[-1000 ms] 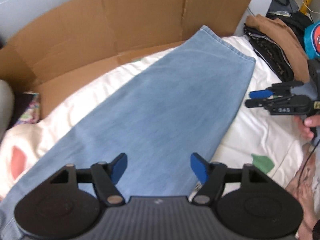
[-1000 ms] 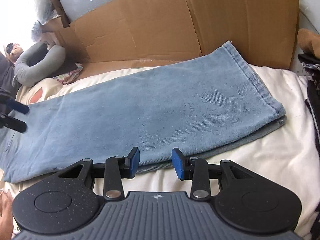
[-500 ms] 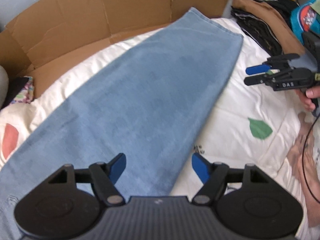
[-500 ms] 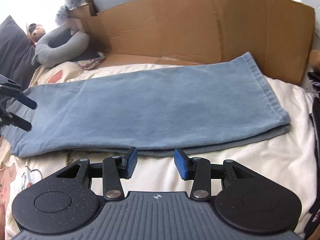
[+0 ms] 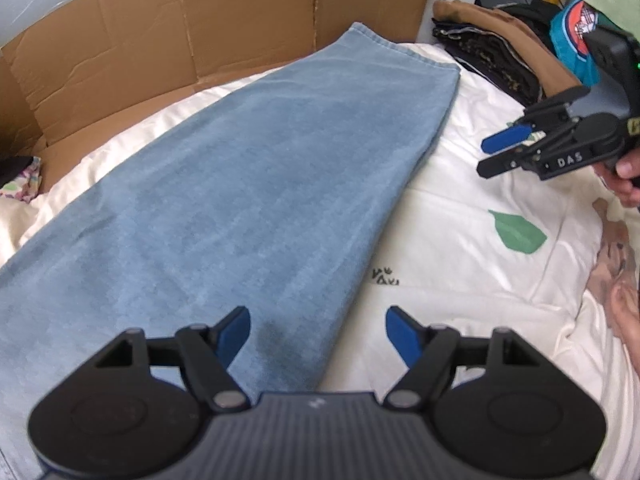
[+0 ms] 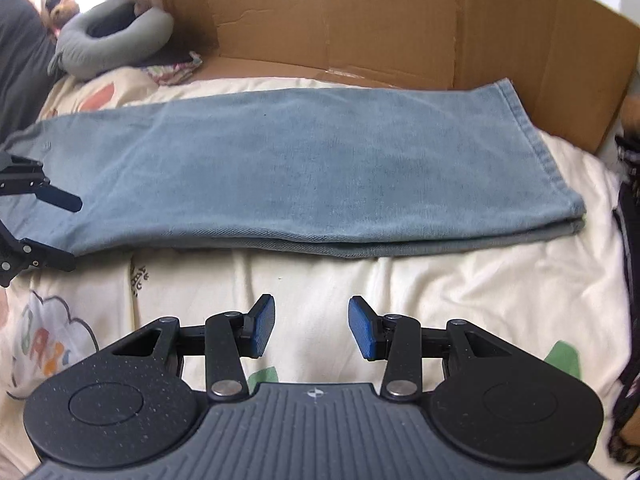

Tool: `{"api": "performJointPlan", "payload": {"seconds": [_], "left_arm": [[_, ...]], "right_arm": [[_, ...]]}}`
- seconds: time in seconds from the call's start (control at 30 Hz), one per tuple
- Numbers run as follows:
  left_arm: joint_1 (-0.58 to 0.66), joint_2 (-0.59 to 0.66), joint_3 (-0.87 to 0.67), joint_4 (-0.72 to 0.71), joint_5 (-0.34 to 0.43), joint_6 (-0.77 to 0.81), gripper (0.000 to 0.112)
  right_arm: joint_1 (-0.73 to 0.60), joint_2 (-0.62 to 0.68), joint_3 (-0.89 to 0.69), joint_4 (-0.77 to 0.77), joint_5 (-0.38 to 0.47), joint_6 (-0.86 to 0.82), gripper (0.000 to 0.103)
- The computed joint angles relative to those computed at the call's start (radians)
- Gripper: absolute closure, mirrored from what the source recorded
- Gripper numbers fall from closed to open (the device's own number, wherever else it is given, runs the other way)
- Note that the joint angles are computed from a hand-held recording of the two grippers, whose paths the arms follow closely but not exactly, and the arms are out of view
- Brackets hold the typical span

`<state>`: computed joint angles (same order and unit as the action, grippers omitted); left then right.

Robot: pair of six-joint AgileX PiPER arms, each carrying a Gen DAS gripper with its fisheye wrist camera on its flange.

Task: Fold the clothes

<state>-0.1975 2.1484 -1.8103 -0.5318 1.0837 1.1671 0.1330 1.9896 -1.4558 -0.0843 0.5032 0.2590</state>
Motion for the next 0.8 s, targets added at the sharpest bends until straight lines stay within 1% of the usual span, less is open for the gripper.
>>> {"api": "performJointPlan", "payload": {"seconds": [0.1,0.2,0.33,0.4,0.5,0.57,0.67,0.8], "left_arm": [[-0.002,-0.013,0.054,-0.012,-0.045,0.016,0.032],[-0.009,-0.021,0.101,-0.017,-0.093,0.022,0.031],[-0.017,-0.049,0.195,-0.055,-0.195,0.097,0.029],[-0.021,-0.066,0.250,-0.084,-0.260,0.139,0.029],[-0.020,-0.072,0.288,-0.122,-0.301,0.179,0.029],[-0.018,-0.072,0.302,-0.150,-0.322,0.205,0.029],[-0.010,-0.071,0.316,-0.191,-0.339,0.238,0.029],[0.010,-0.074,0.334,-0.245,-0.362,0.271,0.035]], "right_arm": [[0.022,0.005,-0.045,-0.048,0.055,0.025,0.055],[0.040,0.028,-0.128,-0.072,0.136,0.025,0.055],[0.080,0.077,-0.261,-0.123,0.244,0.041,0.055],[0.096,0.094,-0.306,-0.110,0.272,0.031,0.055],[0.117,0.130,-0.375,-0.083,0.321,0.006,0.055],[0.125,0.142,-0.388,-0.067,0.328,0.003,0.055],[0.145,0.156,-0.382,-0.089,0.319,0.063,0.055],[0.156,0.155,-0.333,-0.091,0.276,0.140,0.055]]}}
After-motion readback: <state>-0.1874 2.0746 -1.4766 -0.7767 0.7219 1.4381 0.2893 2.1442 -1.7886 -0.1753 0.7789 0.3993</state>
